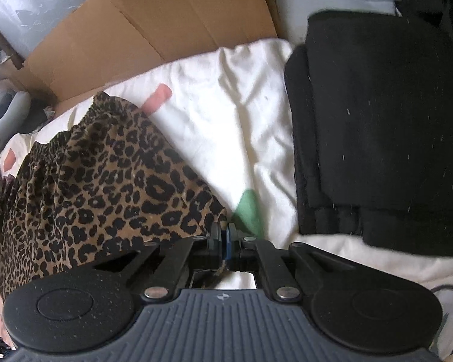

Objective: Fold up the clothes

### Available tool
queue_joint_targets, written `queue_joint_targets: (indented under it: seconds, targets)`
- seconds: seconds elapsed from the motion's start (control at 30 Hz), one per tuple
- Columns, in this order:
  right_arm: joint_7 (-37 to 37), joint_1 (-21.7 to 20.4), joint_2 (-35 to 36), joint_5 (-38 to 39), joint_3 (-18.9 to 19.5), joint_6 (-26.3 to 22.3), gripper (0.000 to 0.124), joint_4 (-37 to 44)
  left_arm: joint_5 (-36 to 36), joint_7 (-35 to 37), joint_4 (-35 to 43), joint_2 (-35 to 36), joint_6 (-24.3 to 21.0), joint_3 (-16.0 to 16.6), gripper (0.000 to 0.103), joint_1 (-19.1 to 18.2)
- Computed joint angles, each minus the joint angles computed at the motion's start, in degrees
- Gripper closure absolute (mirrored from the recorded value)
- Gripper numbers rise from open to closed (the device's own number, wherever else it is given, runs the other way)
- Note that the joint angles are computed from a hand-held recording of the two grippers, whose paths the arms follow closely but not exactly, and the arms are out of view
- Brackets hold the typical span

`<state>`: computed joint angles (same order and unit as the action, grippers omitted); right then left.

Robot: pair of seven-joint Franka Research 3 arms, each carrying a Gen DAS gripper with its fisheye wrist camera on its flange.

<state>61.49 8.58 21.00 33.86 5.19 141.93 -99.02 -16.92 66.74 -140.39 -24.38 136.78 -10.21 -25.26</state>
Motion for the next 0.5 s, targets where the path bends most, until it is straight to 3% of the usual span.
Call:
queue_joint_targets:
  seconds: [0.23, 0.5]
  targets:
    - [1.50, 1.00, 0.18, -2.04, -0.46, 1.41, 0.123, 1.11, 0.93, 2.17, 0.72, -0.63, -1.87, -0.20, 0.100, -0.66]
    - [6.82, 2.51, 1.23, -8.45, -2.19, 3.18, 0.123, 0.41, -4.68, 6.93, -0.09, -0.78, -4.43, 1.02, 0.103, -2.76]
